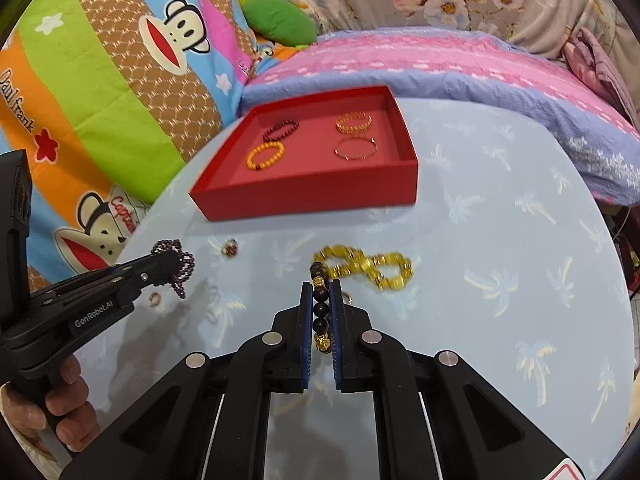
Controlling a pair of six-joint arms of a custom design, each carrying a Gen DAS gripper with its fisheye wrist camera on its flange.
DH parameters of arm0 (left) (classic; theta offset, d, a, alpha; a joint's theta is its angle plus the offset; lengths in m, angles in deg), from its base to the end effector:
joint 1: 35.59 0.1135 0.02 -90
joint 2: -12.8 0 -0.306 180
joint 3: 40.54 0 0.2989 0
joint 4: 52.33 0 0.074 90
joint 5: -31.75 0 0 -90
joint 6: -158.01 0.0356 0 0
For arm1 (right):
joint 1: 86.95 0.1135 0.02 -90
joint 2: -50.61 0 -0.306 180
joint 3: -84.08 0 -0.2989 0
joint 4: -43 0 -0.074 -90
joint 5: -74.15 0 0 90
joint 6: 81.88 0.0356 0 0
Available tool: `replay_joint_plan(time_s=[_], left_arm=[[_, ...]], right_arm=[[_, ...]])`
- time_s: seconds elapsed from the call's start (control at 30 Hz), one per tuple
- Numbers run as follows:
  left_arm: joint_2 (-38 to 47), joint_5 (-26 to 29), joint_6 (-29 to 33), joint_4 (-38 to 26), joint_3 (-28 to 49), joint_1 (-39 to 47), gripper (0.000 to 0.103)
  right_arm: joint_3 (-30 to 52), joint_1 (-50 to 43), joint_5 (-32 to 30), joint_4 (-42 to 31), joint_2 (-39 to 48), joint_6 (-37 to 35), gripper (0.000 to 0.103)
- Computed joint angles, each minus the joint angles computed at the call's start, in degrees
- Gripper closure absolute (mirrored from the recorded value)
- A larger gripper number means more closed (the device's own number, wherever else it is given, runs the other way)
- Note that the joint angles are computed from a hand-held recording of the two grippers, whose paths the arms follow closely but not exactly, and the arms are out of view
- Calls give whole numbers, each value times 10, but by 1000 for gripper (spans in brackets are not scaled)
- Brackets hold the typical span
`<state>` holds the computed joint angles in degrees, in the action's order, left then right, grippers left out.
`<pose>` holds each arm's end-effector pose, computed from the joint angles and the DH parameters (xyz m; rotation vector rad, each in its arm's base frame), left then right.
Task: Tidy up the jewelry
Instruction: 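Carry the black bracelet in the right tool while the left tool carries the garnet bracelet into the box, then open the right tool inside the red box while the left tool releases the garnet bracelet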
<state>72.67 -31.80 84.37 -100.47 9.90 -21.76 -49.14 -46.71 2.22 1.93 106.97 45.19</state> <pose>0.2155 0.0367 0.2398 0.2221 2.4529 -0.3715 0.1702 0.1296 0.2351 0.0702 2.4093 0.2386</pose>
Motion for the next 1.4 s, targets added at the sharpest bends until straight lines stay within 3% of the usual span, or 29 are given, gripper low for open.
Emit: replay_joint_plan(time_s=[0.23,0.53,0.97,1.3,1.4], left_arm=[[19,4,-20,10,56,-31,94],[116,-23,-70,84,148,-83,94],[274,-71,-92,164,184,-118,94],[328,-97,-89,186,178,-121,93],[333,-104,-94,187,178,-120,90]], right_arm=[[55,-32,-6,9,9,-54,95],[150,-129,-65,79,117,-137,95],[204,-191,-145,127,298,-126,95],[192,-219,-129,134,338,-134,95],[187,-216,-106,138,334,-133,91]])
